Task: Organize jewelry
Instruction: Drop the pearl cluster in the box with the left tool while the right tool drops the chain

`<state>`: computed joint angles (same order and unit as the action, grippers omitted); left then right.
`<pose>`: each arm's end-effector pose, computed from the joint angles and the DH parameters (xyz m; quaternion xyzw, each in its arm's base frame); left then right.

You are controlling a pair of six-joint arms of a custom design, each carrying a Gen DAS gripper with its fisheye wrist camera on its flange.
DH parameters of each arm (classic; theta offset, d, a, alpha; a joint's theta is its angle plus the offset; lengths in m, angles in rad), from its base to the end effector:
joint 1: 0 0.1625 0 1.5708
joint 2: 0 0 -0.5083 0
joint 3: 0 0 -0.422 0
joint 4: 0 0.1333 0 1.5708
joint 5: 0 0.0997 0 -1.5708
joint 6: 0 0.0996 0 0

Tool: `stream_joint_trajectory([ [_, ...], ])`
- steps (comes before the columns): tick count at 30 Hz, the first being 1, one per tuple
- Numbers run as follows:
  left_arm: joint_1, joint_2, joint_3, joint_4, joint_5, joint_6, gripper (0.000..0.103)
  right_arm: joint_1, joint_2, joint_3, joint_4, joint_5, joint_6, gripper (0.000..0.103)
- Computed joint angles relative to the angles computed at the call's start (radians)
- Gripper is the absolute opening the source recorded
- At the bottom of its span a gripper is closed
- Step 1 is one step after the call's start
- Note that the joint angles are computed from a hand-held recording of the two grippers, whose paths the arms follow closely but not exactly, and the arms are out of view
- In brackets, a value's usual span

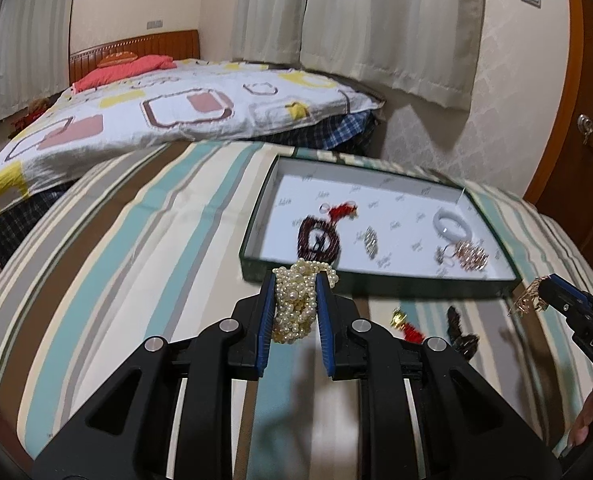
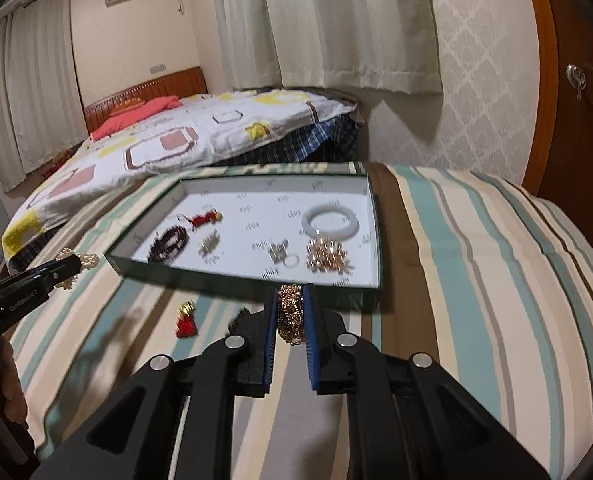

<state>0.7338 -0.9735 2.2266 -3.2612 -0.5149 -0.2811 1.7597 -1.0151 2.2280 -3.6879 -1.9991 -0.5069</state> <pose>-0.2454 -0.5175 0.1797 0.1263 0.8409 -0.4197 0.3175 0.1934 -0.5218 0.2214 0.2124 -0.8580 0.3912 0.2563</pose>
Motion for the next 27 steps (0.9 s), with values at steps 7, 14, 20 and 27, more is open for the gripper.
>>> stream_joint_trajectory([
  [7,-0.009,0.018,-0.056,-0.081,-0.019,0.098,0.020,0.019,-0.005,-0.044,-0.003,0.038,-0.020,0.013],
  [14,0.001,0.072,-0.163,-0.172,-0.052,0.252,0.020,0.028,0.019,-0.135,0.014,0.078,-0.041,0.013],
  [20,0.033,0.132,-0.276,-0.187,-0.089,0.343,0.020,0.027,0.055,-0.219,0.048,0.099,-0.040,0.013],
  [27,0.083,0.213,-0.398,-0.160,-0.129,0.398,0.020,0.016,0.112,-0.297,0.082,0.109,-0.046,0.013],
])
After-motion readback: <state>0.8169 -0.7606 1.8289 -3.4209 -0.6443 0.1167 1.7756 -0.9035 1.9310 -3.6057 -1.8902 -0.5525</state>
